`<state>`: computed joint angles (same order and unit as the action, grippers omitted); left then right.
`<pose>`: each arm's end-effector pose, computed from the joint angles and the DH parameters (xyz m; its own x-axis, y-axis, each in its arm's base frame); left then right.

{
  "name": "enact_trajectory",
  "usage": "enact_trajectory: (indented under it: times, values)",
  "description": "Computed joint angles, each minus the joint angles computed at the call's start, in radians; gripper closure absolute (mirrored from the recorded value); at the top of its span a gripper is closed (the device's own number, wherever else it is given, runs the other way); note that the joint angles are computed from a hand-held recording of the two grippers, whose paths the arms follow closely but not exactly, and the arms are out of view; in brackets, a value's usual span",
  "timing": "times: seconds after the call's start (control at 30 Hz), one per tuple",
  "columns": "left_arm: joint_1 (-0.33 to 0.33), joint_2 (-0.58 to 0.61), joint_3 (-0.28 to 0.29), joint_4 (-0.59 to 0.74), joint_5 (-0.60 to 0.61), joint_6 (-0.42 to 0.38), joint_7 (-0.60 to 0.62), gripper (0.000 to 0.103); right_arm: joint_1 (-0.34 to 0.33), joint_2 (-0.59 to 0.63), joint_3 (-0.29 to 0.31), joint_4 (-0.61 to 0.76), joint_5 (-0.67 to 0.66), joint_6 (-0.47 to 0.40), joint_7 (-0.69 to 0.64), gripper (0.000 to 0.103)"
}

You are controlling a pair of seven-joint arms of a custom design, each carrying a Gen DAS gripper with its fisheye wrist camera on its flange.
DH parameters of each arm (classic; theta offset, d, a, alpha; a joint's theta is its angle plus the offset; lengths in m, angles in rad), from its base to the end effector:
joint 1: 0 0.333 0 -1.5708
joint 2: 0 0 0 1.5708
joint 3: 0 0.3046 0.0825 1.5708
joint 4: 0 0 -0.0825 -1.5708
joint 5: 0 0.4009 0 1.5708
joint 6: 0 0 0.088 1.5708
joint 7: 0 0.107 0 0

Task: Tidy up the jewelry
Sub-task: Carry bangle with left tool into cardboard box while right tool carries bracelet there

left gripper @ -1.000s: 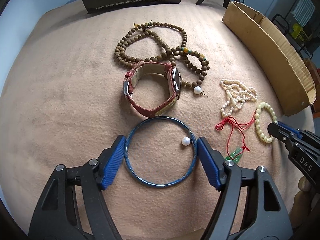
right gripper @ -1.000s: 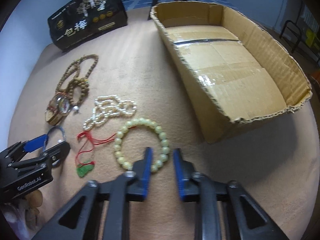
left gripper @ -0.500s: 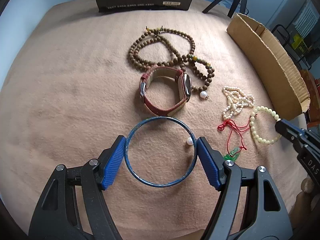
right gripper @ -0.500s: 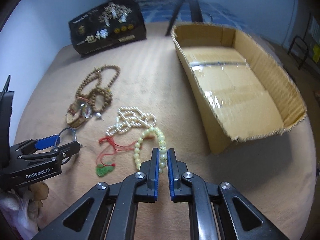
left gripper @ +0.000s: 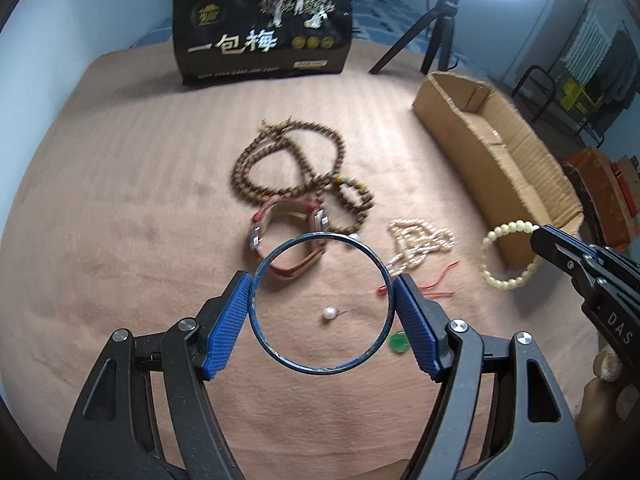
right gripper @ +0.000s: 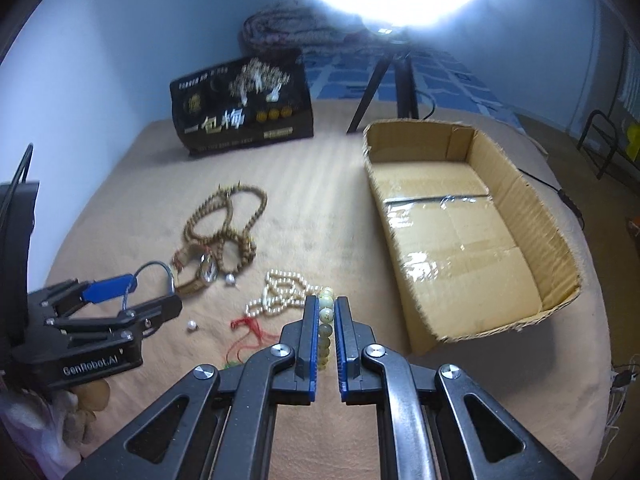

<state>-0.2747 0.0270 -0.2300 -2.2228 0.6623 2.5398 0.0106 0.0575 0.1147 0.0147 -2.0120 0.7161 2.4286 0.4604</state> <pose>0.4936 -0.2808 0.3688 0.4906 -0.8585 0.1490 -0.7257 -0.4972 -0.4756 0.6154 0.0466 0.4094 0.6682 -0.7336 -0.1241 -0.6565 -0.5029 -0.5623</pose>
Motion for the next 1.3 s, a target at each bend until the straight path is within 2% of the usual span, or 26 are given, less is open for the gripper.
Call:
enact_trajectory:
  times: [0.3, 0.57, 1.0, 1.3]
  values:
    - [-0.007, 0.034, 0.010, 0.083, 0.037, 0.020, 0.021, 0.029, -0.030, 0.020, -0.008, 0.084, 0.083, -0.011, 0.001, 0.098]
    - [-0.021, 0.117, 0.039, 0.202, 0.066, 0.029, 0.050, 0.029, -0.064, 0.085, -0.005, 0.186, 0.087, -0.009, 0.053, 0.098]
    - [-0.073, 0.317, 0.101, 0.471, 0.005, 0.029, 0.214, 0.029, -0.120, 0.235, 0.023, 0.355, 0.009, 0.003, 0.155, 0.098]
    - [-0.108, 0.493, 0.136, 0.704, -0.105, 0.008, 0.367, 0.029, -0.150, 0.321, 0.042, 0.443, -0.068, 0.007, 0.228, 0.098]
